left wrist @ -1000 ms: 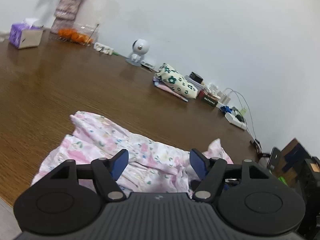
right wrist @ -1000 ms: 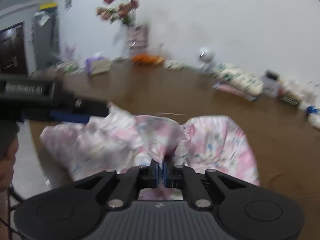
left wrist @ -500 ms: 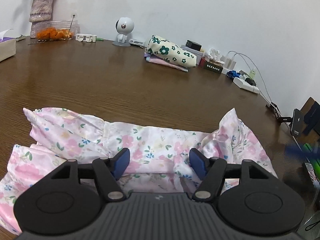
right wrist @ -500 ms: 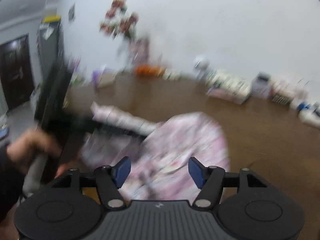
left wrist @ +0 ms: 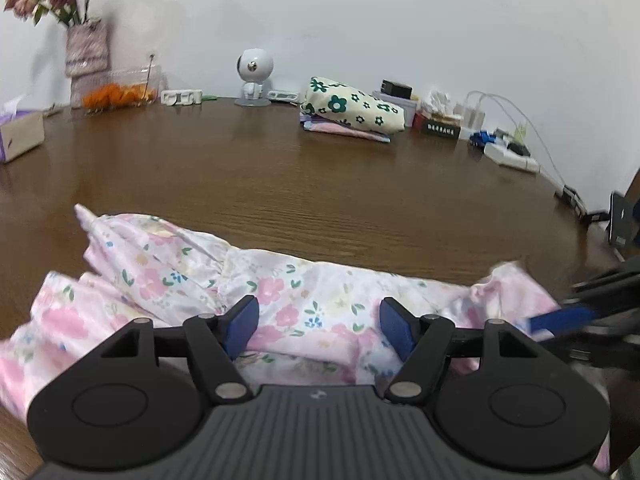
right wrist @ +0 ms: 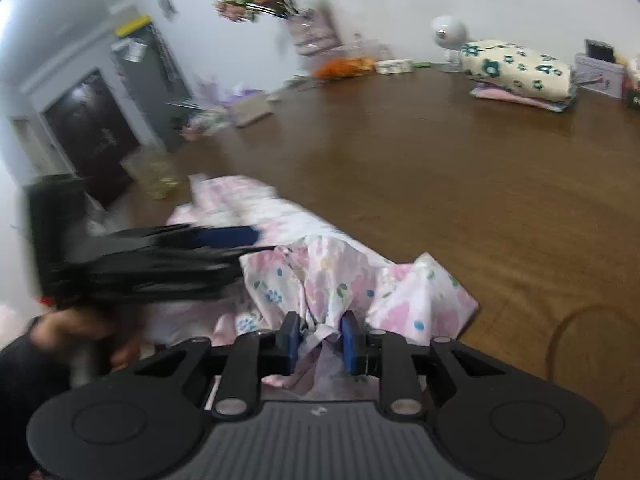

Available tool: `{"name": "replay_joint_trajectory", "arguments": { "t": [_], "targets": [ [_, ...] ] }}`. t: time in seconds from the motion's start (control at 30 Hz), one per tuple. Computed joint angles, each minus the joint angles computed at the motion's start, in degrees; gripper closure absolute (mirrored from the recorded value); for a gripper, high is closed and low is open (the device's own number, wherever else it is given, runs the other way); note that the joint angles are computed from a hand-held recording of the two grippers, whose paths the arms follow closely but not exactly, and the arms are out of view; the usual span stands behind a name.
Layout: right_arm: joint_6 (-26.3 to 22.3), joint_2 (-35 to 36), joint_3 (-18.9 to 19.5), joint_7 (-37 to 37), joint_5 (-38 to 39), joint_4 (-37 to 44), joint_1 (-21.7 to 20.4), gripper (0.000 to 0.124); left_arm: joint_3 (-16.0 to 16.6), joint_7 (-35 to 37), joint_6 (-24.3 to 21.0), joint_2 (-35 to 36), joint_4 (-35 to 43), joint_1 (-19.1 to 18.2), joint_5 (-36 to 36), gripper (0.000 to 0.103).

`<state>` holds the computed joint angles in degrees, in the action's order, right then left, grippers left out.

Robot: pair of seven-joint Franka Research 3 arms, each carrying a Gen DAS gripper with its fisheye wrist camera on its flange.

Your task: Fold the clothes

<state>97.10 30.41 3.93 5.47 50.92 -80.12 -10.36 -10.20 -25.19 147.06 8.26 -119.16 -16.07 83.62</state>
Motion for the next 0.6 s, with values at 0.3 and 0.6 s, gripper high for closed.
{"name": "replay_joint_trajectory", "arguments": {
  "t": [0.3,0.6],
  "targets": [
    [2.22,-6.01,-0.23,-18.04,4.26,-10.6,0.51,0.043,0.24,-0.94,0.76,0.14,0.26,0.32,0.29,0.03],
    [13.78,-11.66,-2.28,-13.36,7.15,-20.51,3.75,0.1,-1.05,-19.71,-0.54,-9.94,-9.32,1.4,7.64,0.025]
  ]
}}
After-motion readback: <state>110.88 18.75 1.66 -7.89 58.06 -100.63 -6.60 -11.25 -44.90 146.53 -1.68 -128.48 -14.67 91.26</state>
